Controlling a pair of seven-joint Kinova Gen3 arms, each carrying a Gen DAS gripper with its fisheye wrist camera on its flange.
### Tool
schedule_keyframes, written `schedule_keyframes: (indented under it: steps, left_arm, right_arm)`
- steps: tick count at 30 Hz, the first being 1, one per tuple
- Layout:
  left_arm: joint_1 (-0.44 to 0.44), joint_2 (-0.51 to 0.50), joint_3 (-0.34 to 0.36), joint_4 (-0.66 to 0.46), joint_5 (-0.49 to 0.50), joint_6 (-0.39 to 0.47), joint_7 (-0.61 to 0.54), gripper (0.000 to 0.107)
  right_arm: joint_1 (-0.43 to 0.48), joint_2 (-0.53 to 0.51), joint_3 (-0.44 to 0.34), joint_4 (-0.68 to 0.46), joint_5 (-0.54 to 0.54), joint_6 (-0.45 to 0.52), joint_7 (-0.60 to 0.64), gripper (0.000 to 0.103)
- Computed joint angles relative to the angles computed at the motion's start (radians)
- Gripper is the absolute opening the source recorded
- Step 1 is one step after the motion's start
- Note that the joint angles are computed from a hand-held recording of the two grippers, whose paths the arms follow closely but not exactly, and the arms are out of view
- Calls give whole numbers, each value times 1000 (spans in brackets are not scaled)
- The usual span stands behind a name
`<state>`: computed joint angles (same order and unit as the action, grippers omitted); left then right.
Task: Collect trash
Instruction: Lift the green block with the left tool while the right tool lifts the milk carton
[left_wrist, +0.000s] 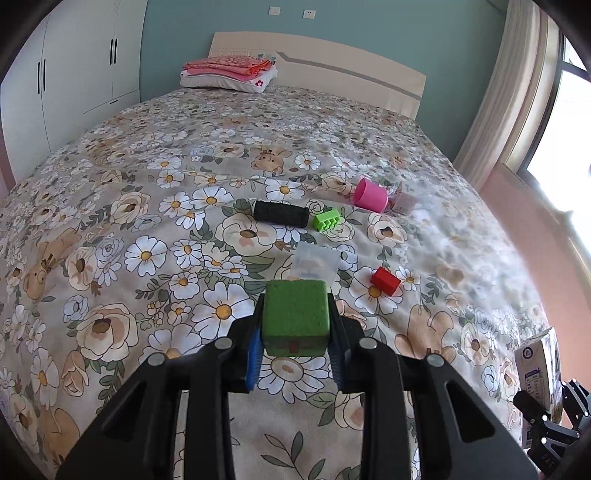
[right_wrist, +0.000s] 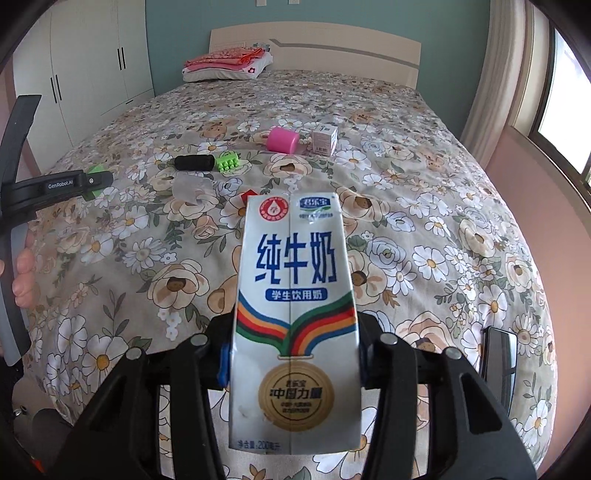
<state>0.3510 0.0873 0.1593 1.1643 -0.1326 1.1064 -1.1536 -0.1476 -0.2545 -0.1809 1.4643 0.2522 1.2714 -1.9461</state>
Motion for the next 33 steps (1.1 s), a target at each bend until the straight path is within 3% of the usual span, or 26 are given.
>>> schedule_keyframes:
  steps: [11,16,22,27,33]
  left_arm:
    - [-89,-254,15,-72,42,132,-107,32]
    - [-136,-373,-10,-87,108,185,-185,32]
    - [-172,-495,-52,-94,180,259,-272,32]
    - [-203,-586,-74,-65,213,303,-332,32]
    - [-205,-666,-112,-8,240,346,-399,32]
  right_arm:
    - [19,-70,-280,-304,132,266,-101,48]
    - [111,-90,-465,-449,171,379,-111,48]
    - [268,-130,-636,-606,141,479,-71,48]
    - [360,-176,-698,-671,69,518,-38,48]
    - [393,-239,-687,-644,-36,522,-25,48]
